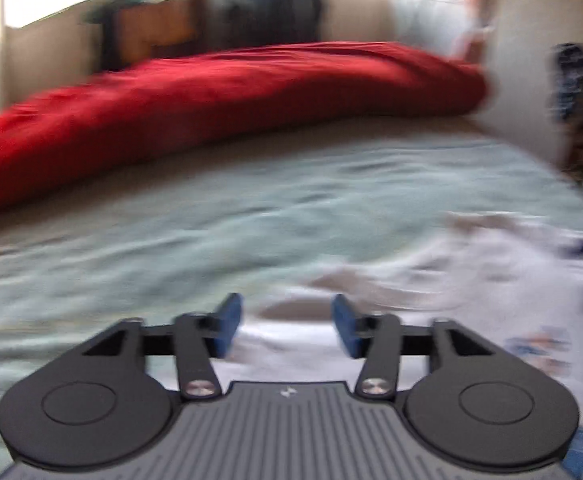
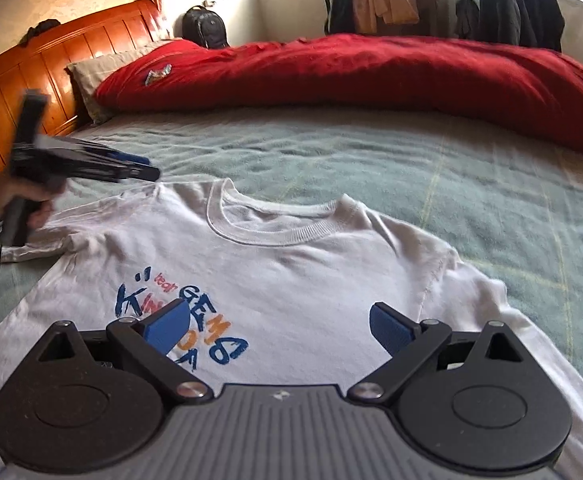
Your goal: Fold clothes
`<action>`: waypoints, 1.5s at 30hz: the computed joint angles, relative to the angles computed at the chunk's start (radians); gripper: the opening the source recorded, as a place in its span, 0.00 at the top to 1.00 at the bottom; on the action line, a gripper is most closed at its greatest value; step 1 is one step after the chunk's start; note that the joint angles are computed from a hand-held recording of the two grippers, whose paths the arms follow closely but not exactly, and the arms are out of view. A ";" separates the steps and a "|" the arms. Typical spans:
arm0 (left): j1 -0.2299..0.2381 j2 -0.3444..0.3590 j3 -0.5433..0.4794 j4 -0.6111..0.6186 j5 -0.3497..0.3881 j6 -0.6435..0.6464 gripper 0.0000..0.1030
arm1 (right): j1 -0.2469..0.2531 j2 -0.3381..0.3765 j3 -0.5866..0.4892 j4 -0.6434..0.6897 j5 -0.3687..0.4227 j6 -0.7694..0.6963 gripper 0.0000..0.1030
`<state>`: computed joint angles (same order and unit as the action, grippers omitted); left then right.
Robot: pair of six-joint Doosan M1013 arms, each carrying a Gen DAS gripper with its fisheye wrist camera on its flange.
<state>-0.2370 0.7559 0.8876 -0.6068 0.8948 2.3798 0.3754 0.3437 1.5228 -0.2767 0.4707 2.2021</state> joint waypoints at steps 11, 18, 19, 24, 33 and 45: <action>-0.065 0.107 -0.142 0.285 0.002 -0.296 0.39 | -0.037 0.154 -0.162 -0.116 0.154 0.101 0.00; -0.055 -0.054 0.052 0.237 -0.040 -0.151 0.40 | -0.019 0.085 -0.135 -0.122 0.175 0.142 0.00; -0.049 -0.082 0.087 0.205 -0.025 -0.114 0.39 | -0.011 0.063 -0.115 -0.119 0.164 0.149 0.00; -0.039 -0.183 0.264 0.146 0.014 0.008 0.36 | 0.060 -0.022 -0.023 -0.113 0.157 0.168 0.00; -0.011 -0.282 0.489 0.206 -0.194 -0.031 0.33 | 0.153 -0.041 0.079 -0.220 0.255 0.290 0.00; -0.005 -0.492 0.768 -0.054 -0.325 0.403 0.30 | 0.313 -0.048 0.089 -0.443 0.271 0.429 0.00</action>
<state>-0.2424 0.2639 1.6560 -0.6604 0.5699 2.7828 0.6888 0.2962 1.6120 -0.7195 0.7421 2.6310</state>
